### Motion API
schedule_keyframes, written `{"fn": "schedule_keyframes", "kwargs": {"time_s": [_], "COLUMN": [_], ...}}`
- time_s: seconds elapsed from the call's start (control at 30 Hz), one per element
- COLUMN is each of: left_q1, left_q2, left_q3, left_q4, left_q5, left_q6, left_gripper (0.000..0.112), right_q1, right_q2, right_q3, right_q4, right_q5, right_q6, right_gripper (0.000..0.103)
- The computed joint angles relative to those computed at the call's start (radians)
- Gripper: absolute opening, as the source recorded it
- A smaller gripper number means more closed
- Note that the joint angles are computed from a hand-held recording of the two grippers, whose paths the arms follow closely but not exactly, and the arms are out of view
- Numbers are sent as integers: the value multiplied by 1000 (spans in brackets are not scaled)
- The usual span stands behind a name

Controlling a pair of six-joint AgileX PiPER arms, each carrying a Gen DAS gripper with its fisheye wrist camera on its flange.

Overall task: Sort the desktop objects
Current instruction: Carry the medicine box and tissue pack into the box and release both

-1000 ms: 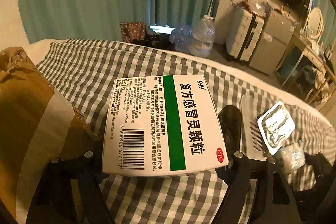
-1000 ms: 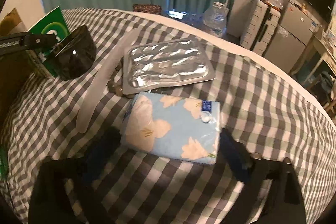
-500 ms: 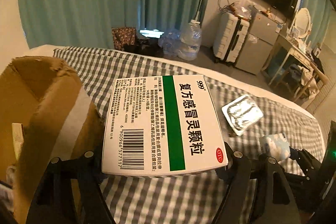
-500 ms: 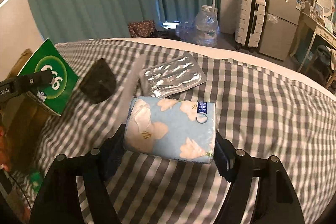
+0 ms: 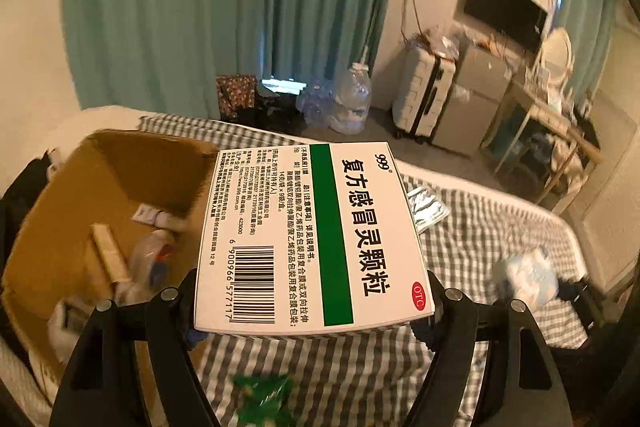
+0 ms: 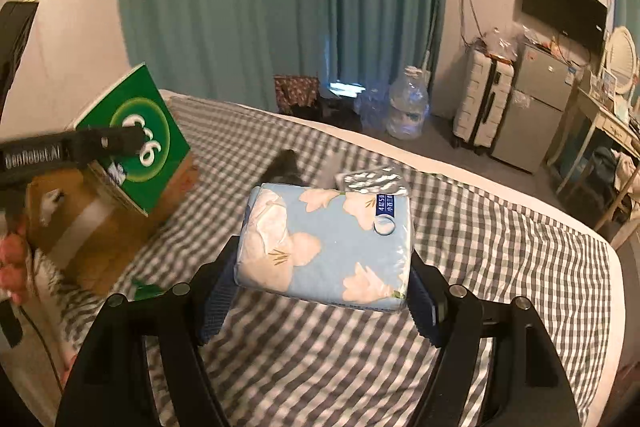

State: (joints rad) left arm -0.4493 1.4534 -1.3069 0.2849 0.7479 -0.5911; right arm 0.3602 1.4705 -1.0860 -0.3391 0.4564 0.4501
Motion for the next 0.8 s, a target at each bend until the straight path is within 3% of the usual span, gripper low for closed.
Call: {"fn": "schedule_keyframes", "kwargs": {"time_s": [0.13, 0.27, 0.4, 0.6, 0.73, 0.8], "left_q1": [118, 225, 401, 626, 689, 742], "left_q2": [-139, -235, -267, -200, -146, -124], "left_q3": [58, 111, 137, 129, 150, 177], "left_q4": [-198, -260, -366, -409, -350, -419], "left_q5": [-16, 9, 19, 15, -26, -51], "left_q6": [135, 223, 352, 415, 380, 419], "left_gripper": [79, 79, 79, 79, 80, 80], "right_q1": [99, 212, 283, 366, 359, 360], "right_q2": [-24, -9, 66, 283, 479, 593], "right_q3": [-60, -151, -307, -632, -908, -1072], "right_q4": [-49, -119, -44, 54, 171, 199], "right_q5": [83, 161, 216, 308, 368, 421], "right_q6": [67, 142, 109, 15, -77, -92], "right_gripper": [74, 74, 74, 74, 74, 74]}}
